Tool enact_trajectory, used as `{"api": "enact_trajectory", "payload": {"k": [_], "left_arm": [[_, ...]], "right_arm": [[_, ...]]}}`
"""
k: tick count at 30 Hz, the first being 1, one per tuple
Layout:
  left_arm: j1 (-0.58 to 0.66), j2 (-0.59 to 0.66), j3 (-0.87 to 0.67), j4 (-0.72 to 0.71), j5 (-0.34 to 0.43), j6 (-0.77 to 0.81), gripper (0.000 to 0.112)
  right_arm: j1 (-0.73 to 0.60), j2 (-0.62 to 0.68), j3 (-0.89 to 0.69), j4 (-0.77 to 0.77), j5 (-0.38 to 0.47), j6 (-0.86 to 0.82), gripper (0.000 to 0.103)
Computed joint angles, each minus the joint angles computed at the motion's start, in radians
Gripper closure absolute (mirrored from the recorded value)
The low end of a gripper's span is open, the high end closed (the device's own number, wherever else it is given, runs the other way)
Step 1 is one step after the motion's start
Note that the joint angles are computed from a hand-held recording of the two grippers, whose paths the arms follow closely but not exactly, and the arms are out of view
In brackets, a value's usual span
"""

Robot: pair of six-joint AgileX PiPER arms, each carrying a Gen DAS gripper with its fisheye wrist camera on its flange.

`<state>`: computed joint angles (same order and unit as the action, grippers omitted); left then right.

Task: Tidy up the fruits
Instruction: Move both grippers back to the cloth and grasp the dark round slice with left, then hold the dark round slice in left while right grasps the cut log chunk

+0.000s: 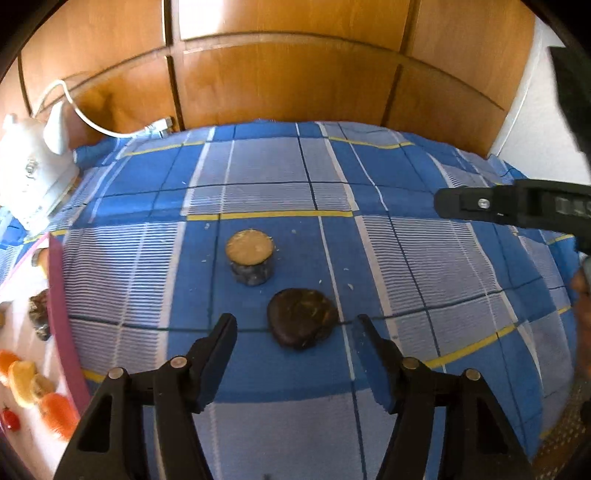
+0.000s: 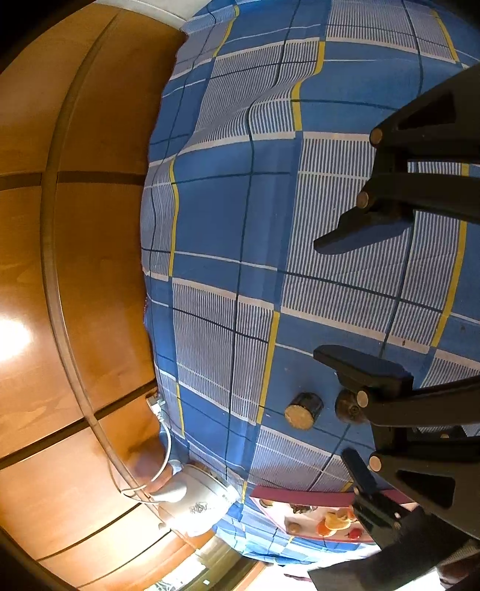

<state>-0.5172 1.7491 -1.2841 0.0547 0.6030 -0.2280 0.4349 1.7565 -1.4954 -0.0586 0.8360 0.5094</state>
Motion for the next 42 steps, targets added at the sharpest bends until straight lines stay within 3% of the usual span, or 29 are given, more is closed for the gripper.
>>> {"api": "enact_trajectory", "payload": {"k": [3,5,8,13,20,22,25,31,37,42], "left_arm": [[-0.004,0.062,-0.047,0.026,0.018,-0.036,0.047],[0.011,0.103,-0.076,-0.028,0.032,-0.006,0.058],[0.001,0.1,-0.056,-0.007,-0.011,-0.015,0.064],[0.024,0.013,0.06,-0.102,-0.063,0.066,0.064],[-0.033,-0.193,0.35,0.088,-0.181,-0.054,0.064],[-0.036,-0.212,0.406,0.115,-0.239,-0.082,0.064],[-0.062,-0.208,0.433,0.271,-0.281,-0.216,0.064],[-0.031,-0.207,0.452,0.171,-0.334,-0.105,0.064],[-0.024,-0.221,0.484,0.146,-0.375,-0.077,0.064],[-0.013,-0.226,0.494,0.079,-0.391,-0.01,0.063]], "right_arm": [[0.002,0.001,-0.003,0.0,0.002,-0.001,0.051],[0.001,0.004,-0.006,0.003,0.004,-0.005,0.051],[0.002,0.008,-0.008,0.005,0.004,-0.015,0.051],[0.003,0.012,-0.006,0.007,0.009,-0.027,0.051],[0.006,0.026,-0.005,0.021,0.014,-0.043,0.051],[0.014,0.029,-0.003,0.016,0.007,-0.048,0.051],[0.026,0.036,-0.001,0.032,-0.01,-0.081,0.051],[0.038,0.058,-0.012,0.209,-0.035,-0.256,0.051],[0.1,0.177,-0.195,0.217,0.036,-0.316,0.041],[0.132,0.383,-0.501,0.153,0.185,-0.285,0.041]]}}
